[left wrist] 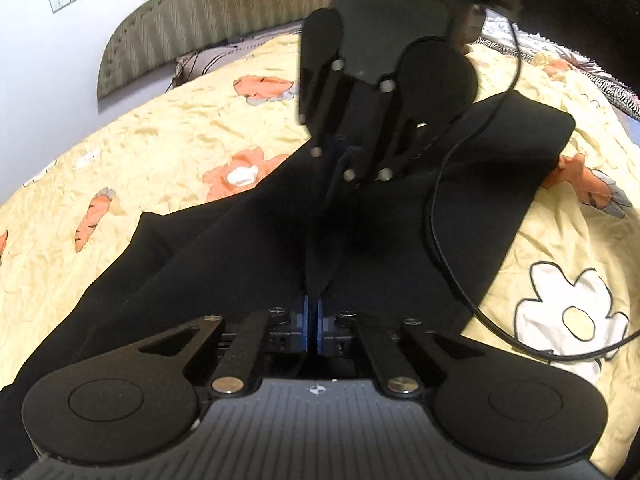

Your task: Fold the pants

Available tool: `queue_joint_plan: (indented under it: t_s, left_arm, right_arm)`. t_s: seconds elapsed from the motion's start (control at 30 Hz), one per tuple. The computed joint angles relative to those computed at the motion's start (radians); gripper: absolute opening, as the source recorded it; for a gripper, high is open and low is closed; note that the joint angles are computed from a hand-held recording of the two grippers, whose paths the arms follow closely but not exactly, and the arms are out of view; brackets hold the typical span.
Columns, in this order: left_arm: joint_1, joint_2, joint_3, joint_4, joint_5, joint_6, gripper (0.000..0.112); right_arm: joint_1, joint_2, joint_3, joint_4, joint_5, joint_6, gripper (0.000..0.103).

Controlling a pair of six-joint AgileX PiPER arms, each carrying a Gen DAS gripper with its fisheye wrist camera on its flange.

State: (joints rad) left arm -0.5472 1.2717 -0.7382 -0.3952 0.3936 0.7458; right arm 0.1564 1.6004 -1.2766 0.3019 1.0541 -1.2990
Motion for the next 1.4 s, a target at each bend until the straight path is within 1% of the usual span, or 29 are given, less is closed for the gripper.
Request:
queue_joint_plan:
  t_s: [0.07, 0.13, 0.27, 0.33, 0.43, 0.53, 0.57, 0.6, 0.63, 0.67, 0.7, 0.73, 0.77, 0.8, 0.83, 0.87, 0.9, 0.93, 0.97, 1.0, 1.03, 1.07, 1.1, 1.13, 1.2, 1.23, 1.27, 1.33, 1.4]
  left_arm:
    - [0.001, -0.036, 0.027, -0.058, 0.008, 0.045, 0.002]
    - [0.013, -0.074, 0.056, -0.131, 0.025, 0.122, 0.002]
    - [0.013, -0.114, 0.088, -0.183, 0.069, 0.197, 0.002]
    - [-0.018, -0.132, 0.114, -0.146, 0.054, 0.176, 0.002]
    - [-0.07, -0.145, 0.14, -0.046, 0.025, 0.088, 0.002]
    - [-0.072, -0.143, 0.144, -0.033, 0.034, 0.078, 0.003]
    - [-0.077, -0.139, 0.142, -0.018, 0.037, 0.061, 0.004]
    - [-0.076, -0.132, 0.136, -0.015, 0.046, 0.06, 0.013]
    - [-0.083, -0.129, 0.128, 0.006, 0.056, 0.039, 0.018]
    - [-0.1, -0.132, 0.117, 0.054, 0.067, -0.012, 0.019]
    - [-0.111, -0.137, 0.102, 0.075, 0.084, -0.036, 0.021]
    - [-0.112, -0.152, 0.094, 0.058, 0.099, -0.023, 0.027]
    - [-0.105, -0.165, 0.089, 0.013, 0.106, 0.016, 0.033]
    - [-0.086, -0.169, 0.078, -0.072, 0.122, 0.087, 0.037]
    - [-0.075, -0.159, 0.061, -0.142, 0.133, 0.137, 0.041]
    - [-0.077, -0.139, 0.042, -0.211, 0.132, 0.173, 0.043]
    - [-0.099, -0.11, 0.022, -0.244, 0.11, 0.169, 0.044]
    - [-0.142, -0.066, -0.007, -0.237, 0.071, 0.126, 0.046]
    - [-0.193, -0.024, -0.031, -0.19, 0.024, 0.046, 0.046]
    - [-0.231, 0.024, -0.063, -0.107, -0.016, -0.054, 0.046]
    - [-0.26, 0.069, -0.087, -0.044, -0.058, -0.134, 0.046]
    - [-0.278, 0.118, -0.115, -0.02, -0.09, -0.182, 0.045]
    - [-0.282, 0.157, -0.144, -0.037, -0.089, -0.19, 0.045]
    - [-0.279, 0.193, -0.174, -0.094, -0.071, -0.158, 0.045]
    - [-0.26, 0.258, -0.226, -0.277, -0.02, -0.015, 0.046]
    - [-0.26, 0.287, -0.247, -0.323, -0.004, 0.025, 0.046]
    - [-0.268, 0.318, -0.27, -0.329, 0.0, 0.027, 0.047]
    - [-0.291, 0.374, -0.313, -0.278, -0.009, -0.025, 0.047]
    - [-0.309, 0.419, -0.337, -0.253, -0.05, -0.07, 0.046]
  right_arm:
    - [-0.004, -0.102, 0.102, 0.007, -0.043, -0.01, 0.005]
    - [-0.006, -0.22, 0.209, 0.009, -0.065, 0.002, 0.004]
    - [0.009, -0.461, 0.412, 0.005, -0.083, 0.067, 0.003]
    - [0.032, -0.56, 0.495, -0.006, -0.091, 0.127, 0.003]
    - [0.055, -0.662, 0.591, 0.008, -0.111, 0.18, 0.003]
    - [0.051, -0.742, 0.663, 0.025, -0.132, 0.209, 0.003]
    - [0.069, -0.732, 0.683, 0.025, -0.178, 0.238, 0.003]
    - [0.09, -0.719, 0.725, 0.011, -0.264, 0.278, 0.003]
    - [0.091, -0.725, 0.761, 0.03, -0.311, 0.285, 0.003]
    - [0.076, -0.753, 0.786, 0.061, -0.326, 0.255, 0.004]
    - [0.023, -0.774, 0.79, 0.107, -0.304, 0.185, 0.004]
    - [-0.066, -0.808, 0.786, 0.176, -0.25, 0.088, 0.005]
    - [-0.166, -0.846, 0.784, 0.244, -0.19, 0.022, 0.005]
    - [-0.265, -0.871, 0.771, 0.29, -0.126, -0.014, 0.005]
    - [-0.349, -0.895, 0.764, 0.324, -0.098, -0.02, 0.005]
    - [-0.393, -0.918, 0.766, 0.347, -0.109, 0.002, 0.005]
    - [-0.397, -0.939, 0.776, 0.355, -0.155, 0.052, 0.005]
    - [-0.361, -0.925, 0.781, 0.336, -0.222, 0.127, 0.005]
    - [-0.292, -0.894, 0.79, 0.293, -0.308, 0.221, 0.005]
    - [-0.243, -0.868, 0.795, 0.231, -0.364, 0.32, 0.005]
    - [-0.209, -0.824, 0.797, 0.147, -0.401, 0.386, 0.005]
    - [-0.207, -0.801, 0.811, 0.083, -0.43, 0.412, 0.005]
    - [-0.237, -0.812, 0.828, 0.057, -0.419, 0.398, 0.005]
    - [-0.303, -0.842, 0.843, 0.072, -0.38, 0.344, 0.005]
    - [-0.503, -0.894, 0.834, 0.155, -0.25, 0.276, 0.005]
    - [-0.603, -0.893, 0.824, 0.184, -0.207, 0.248, 0.005]
    - [-0.703, -0.886, 0.813, 0.227, -0.171, 0.185, 0.005]
    - [-0.867, -0.851, 0.793, 0.347, -0.172, 0.031, 0.006]
    - [-0.909, -0.753, 0.753, 0.506, -0.256, -0.037, 0.006]
